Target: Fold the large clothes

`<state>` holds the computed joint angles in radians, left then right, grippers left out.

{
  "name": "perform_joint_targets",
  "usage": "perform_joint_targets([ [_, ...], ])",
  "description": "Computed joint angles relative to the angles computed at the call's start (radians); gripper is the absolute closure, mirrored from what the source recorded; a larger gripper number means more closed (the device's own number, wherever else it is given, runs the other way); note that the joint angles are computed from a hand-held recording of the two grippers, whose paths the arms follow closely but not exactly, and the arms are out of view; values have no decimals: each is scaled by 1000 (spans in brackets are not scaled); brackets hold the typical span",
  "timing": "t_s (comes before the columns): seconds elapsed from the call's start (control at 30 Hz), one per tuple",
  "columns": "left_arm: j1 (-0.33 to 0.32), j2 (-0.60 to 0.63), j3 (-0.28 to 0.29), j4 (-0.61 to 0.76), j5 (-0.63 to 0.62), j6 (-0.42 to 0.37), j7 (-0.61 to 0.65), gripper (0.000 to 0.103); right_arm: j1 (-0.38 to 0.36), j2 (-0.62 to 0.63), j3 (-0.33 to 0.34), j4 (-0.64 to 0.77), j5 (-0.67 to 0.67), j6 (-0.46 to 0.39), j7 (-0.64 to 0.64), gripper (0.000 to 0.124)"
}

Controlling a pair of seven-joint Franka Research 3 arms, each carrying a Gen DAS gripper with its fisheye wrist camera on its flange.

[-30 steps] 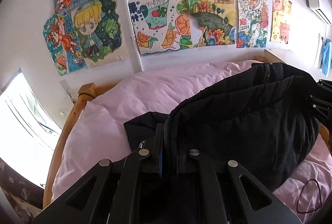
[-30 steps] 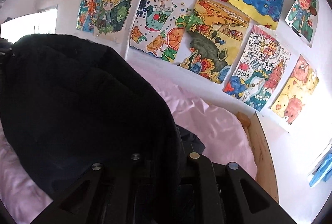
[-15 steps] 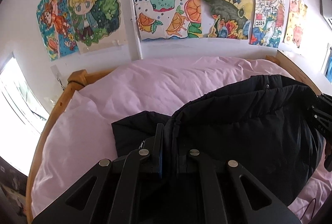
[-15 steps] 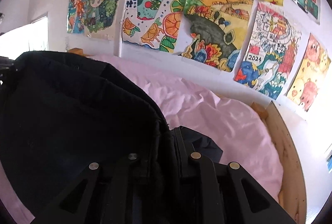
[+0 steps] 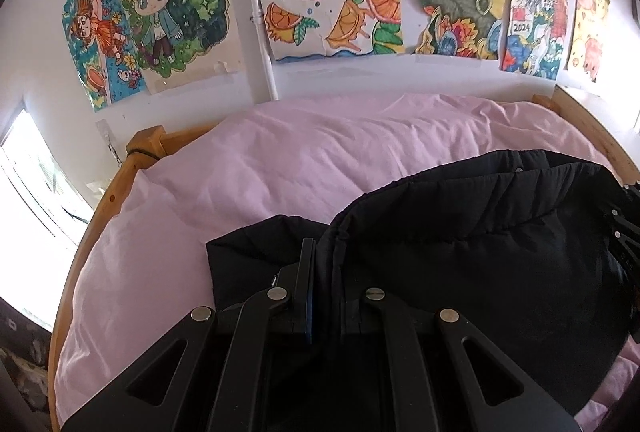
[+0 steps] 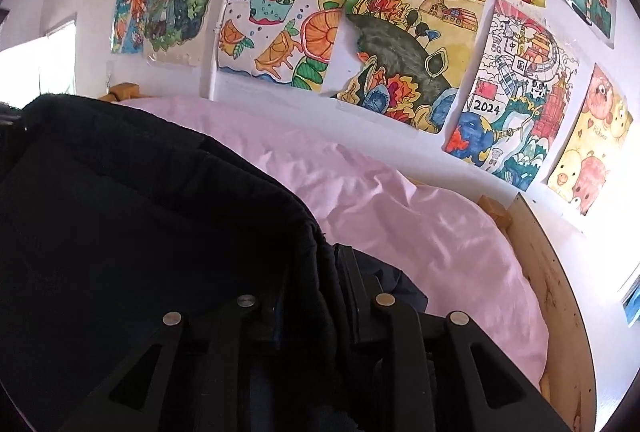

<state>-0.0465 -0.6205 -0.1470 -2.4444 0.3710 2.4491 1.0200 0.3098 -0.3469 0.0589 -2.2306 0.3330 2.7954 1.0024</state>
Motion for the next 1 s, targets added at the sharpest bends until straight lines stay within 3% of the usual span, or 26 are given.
perform_joint_targets([
  [0.17, 14, 53, 4, -1, -6, 29, -25, 95, -35, 42, 33, -3, -65, 47, 47, 90],
  [0.23, 18, 67, 6, -5, -9, 42, -37, 95, -71, 59, 62, -10, -128, 87, 106, 71],
  [0.37, 22, 92, 6, -1, -11, 43, -45, 94, -62, 87, 43, -6, -142, 109, 128, 59],
  [0.47, 6, 100, 24, -2, -32, 50, -19, 93, 12, 83, -30, -12, -38, 118, 20, 54],
  [0.53, -17, 99, 59, -9, -84, 68, 20, 88, 67, 76, -83, -10, 66, 120, -86, 37],
  [0.57, -27, 96, 75, -13, -115, 77, 39, 87, 122, 70, -143, 7, 177, 81, -190, 33],
  [0.6, -43, 90, 101, -20, -157, 92, 66, 79, 143, 66, -168, 19, 240, 53, -243, 32],
  [0.67, -51, 75, 127, -30, -223, 120, 87, 49, 148, 63, -198, 52, 327, -22, -299, 32],
  [0.7, -41, 61, 126, -38, -240, 136, 78, 28, 143, 63, -209, 67, 361, -60, -318, 31],
  [0.73, -25, 44, 120, -47, -246, 157, 59, 21, 134, 64, -213, 76, 386, -83, -331, 30],
  [0.9, -21, -6, 160, -54, -303, 158, 95, 21, 47, 76, -198, 91, 435, -154, -301, 28],
  [1.0, -25, -64, 191, -83, -322, 133, 160, 21, -21, 106, -194, 110, 441, -248, -219, 28],
])
